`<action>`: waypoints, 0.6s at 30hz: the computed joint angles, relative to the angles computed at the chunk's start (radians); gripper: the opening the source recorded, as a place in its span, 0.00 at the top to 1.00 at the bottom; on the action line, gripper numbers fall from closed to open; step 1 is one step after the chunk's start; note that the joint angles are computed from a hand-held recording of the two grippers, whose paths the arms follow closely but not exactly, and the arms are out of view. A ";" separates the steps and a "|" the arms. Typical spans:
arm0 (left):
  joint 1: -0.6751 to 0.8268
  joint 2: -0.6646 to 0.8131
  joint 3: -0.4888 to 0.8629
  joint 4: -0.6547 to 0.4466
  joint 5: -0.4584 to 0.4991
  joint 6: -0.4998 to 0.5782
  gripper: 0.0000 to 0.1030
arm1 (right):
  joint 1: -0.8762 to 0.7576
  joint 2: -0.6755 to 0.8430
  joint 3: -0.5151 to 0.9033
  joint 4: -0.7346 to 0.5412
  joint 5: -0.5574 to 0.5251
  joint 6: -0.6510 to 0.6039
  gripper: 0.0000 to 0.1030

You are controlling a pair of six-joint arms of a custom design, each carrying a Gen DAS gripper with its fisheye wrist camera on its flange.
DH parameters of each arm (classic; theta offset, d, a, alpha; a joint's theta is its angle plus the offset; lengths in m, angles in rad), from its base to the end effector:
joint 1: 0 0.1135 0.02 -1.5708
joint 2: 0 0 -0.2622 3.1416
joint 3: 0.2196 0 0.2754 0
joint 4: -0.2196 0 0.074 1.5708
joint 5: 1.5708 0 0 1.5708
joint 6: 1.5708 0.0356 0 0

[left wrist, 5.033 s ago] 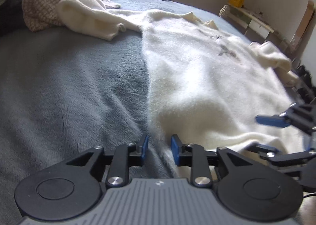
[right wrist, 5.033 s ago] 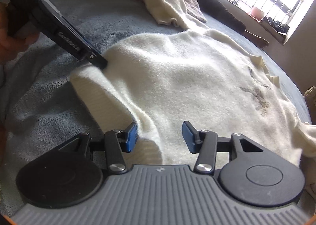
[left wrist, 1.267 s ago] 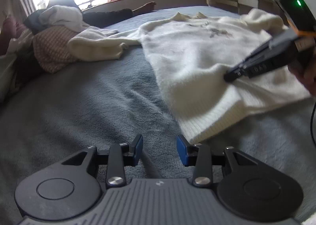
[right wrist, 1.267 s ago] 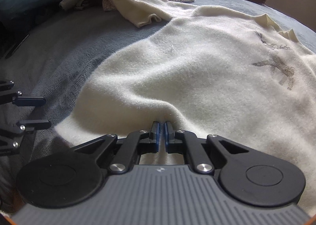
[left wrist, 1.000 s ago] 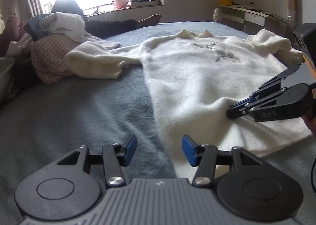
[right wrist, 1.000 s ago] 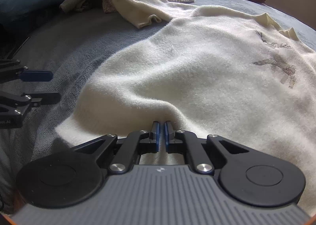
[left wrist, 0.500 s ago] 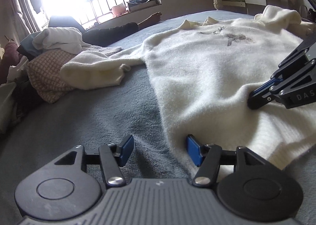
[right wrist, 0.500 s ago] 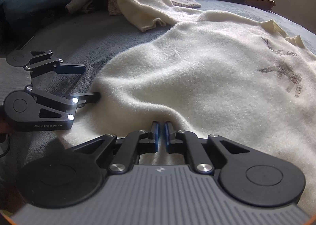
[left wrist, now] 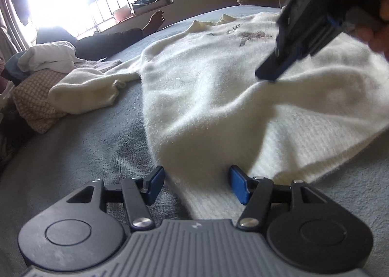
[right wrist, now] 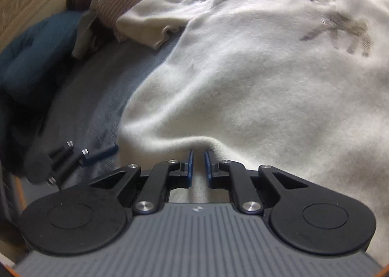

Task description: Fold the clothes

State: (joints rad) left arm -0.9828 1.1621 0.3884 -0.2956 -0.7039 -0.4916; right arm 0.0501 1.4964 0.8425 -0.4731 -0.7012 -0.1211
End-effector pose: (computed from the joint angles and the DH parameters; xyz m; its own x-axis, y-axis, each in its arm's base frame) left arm 0.1293 -0.1525 0.1205 -0.6467 0.3214 -0.6917 0.1775 0.9454 0.2734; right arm 0.2923 0.0376 0.1677 -0.8573 -0.1354 -0.4966 -0.4216 0.7383 0.5265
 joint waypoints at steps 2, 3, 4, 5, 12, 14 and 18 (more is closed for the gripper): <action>0.021 -0.018 -0.007 0.001 0.025 0.000 0.40 | -0.090 -0.041 0.052 -0.001 -0.034 0.102 0.84; 0.030 -0.025 -0.009 0.001 0.035 -0.002 0.39 | -0.133 -0.079 0.063 -0.005 -0.040 0.123 0.80; 0.031 -0.026 -0.010 0.001 0.037 -0.009 0.39 | -0.176 -0.105 0.089 -0.038 -0.051 0.117 0.74; 0.033 -0.026 -0.010 0.001 0.038 -0.017 0.39 | -0.219 -0.126 0.118 -0.070 -0.063 0.112 0.72; 0.026 -0.020 -0.012 0.000 0.028 -0.032 0.39 | -0.323 -0.111 0.238 -0.525 0.120 -0.336 0.57; 0.027 -0.018 -0.006 -0.006 0.030 -0.027 0.39 | -0.307 -0.117 0.184 -0.559 0.242 -0.423 0.57; 0.027 -0.009 0.004 -0.016 0.028 -0.024 0.38 | -0.264 -0.112 0.115 -0.575 0.376 -0.531 0.57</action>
State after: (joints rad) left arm -0.9558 1.1534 0.3922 -0.3111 -0.6758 -0.5152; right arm -0.2143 1.3843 0.9576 -1.0478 -0.3253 -0.6522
